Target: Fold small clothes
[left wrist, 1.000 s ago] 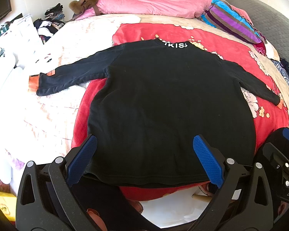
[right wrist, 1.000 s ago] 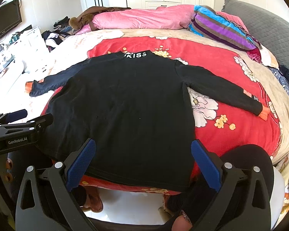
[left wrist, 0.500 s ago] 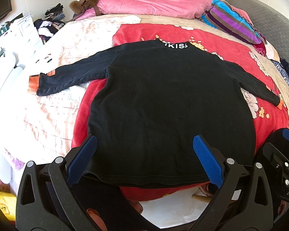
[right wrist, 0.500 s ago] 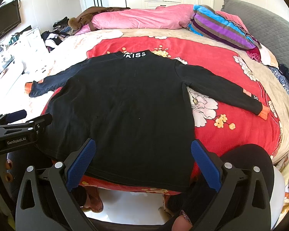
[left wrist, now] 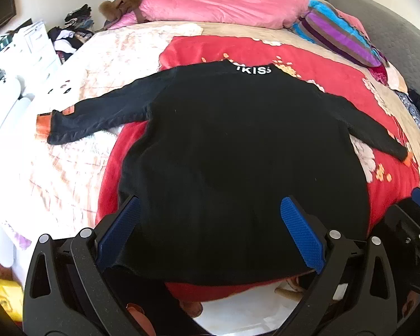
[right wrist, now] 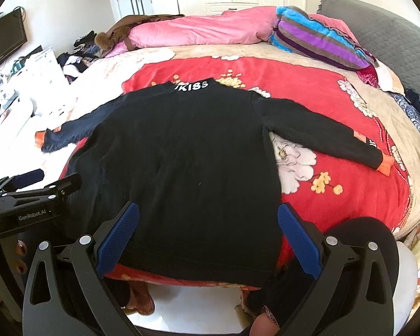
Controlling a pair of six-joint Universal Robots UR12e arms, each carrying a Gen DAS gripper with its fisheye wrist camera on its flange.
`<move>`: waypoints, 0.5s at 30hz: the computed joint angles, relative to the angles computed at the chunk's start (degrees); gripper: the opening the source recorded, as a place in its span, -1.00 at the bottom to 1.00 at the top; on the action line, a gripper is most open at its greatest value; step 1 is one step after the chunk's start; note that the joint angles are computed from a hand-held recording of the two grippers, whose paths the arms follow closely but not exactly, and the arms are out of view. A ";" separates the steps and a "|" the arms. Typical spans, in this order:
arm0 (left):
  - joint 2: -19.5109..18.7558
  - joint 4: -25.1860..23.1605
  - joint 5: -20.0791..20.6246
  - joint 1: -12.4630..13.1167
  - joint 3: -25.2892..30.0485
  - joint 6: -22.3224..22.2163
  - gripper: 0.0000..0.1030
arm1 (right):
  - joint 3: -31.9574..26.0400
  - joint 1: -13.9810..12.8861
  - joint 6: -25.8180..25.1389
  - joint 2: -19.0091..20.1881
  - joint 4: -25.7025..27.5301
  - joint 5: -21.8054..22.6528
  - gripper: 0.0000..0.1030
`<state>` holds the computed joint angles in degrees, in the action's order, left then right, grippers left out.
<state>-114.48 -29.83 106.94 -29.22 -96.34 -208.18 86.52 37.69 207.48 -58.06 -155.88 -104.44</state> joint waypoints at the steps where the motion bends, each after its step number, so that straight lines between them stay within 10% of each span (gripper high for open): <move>1: -0.32 0.13 -0.05 0.16 0.50 0.05 0.82 | -0.45 -0.20 0.00 0.19 0.17 -0.53 0.92; 15: -5.14 -0.60 1.09 1.34 8.34 0.34 0.82 | -6.97 -4.00 2.62 4.03 1.07 -1.48 0.92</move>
<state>-119.62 -30.43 108.03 -27.88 -88.01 -207.84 79.55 33.69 210.10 -54.03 -154.80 -105.92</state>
